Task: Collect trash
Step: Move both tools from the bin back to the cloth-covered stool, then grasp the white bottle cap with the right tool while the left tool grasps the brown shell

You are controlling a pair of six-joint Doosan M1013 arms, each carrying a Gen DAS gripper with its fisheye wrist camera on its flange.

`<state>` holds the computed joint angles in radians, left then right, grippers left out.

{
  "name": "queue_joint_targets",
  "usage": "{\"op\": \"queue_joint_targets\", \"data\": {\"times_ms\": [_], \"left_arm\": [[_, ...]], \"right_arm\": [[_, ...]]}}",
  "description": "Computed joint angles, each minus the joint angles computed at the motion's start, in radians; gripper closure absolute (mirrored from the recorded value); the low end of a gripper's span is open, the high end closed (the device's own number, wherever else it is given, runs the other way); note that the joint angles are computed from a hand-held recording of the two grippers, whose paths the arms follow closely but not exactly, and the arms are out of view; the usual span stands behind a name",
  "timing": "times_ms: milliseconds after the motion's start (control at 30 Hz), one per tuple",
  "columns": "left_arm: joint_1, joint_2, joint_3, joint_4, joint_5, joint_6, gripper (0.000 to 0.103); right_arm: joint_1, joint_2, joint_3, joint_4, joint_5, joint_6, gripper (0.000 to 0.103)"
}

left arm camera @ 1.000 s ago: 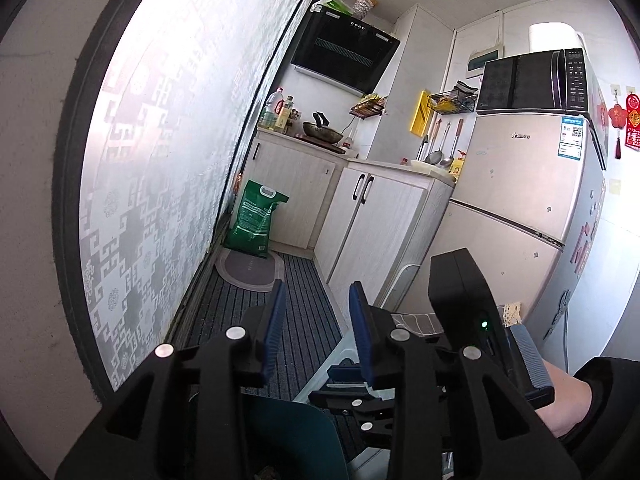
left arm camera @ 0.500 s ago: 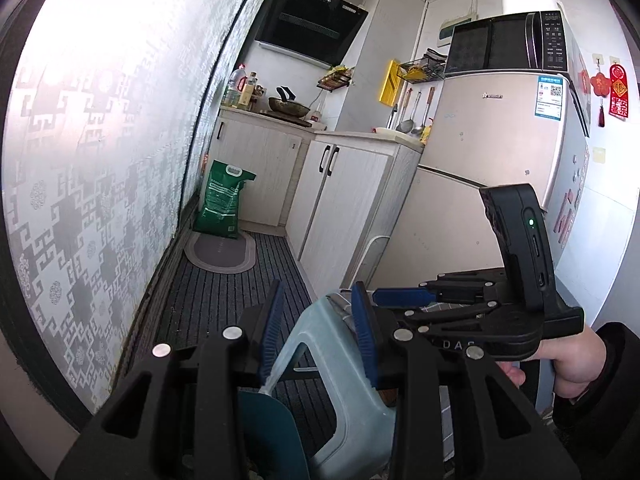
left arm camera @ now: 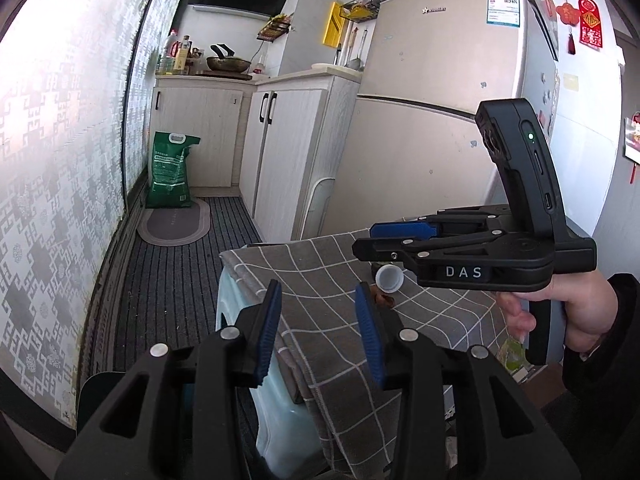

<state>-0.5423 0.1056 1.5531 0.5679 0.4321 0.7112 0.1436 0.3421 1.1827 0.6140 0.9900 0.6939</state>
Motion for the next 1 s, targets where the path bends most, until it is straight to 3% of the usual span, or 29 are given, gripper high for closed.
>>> {"op": "queue_joint_targets", "data": {"times_ms": [467,900,1000], "left_arm": [[-0.012,0.087,-0.092,-0.211,0.073,0.219,0.061],[-0.013,0.135,-0.146,-0.357,0.129,0.356,0.06],[-0.013,0.142,-0.154,-0.374,0.137,0.376,0.06]], "right_arm": [[-0.062,0.03,-0.002,-0.017,0.04,0.061,0.067],[-0.094,0.088,-0.042,0.066,0.175,0.127,0.067],[-0.099,0.092,-0.046,0.087,0.183,0.131,0.075]]}}
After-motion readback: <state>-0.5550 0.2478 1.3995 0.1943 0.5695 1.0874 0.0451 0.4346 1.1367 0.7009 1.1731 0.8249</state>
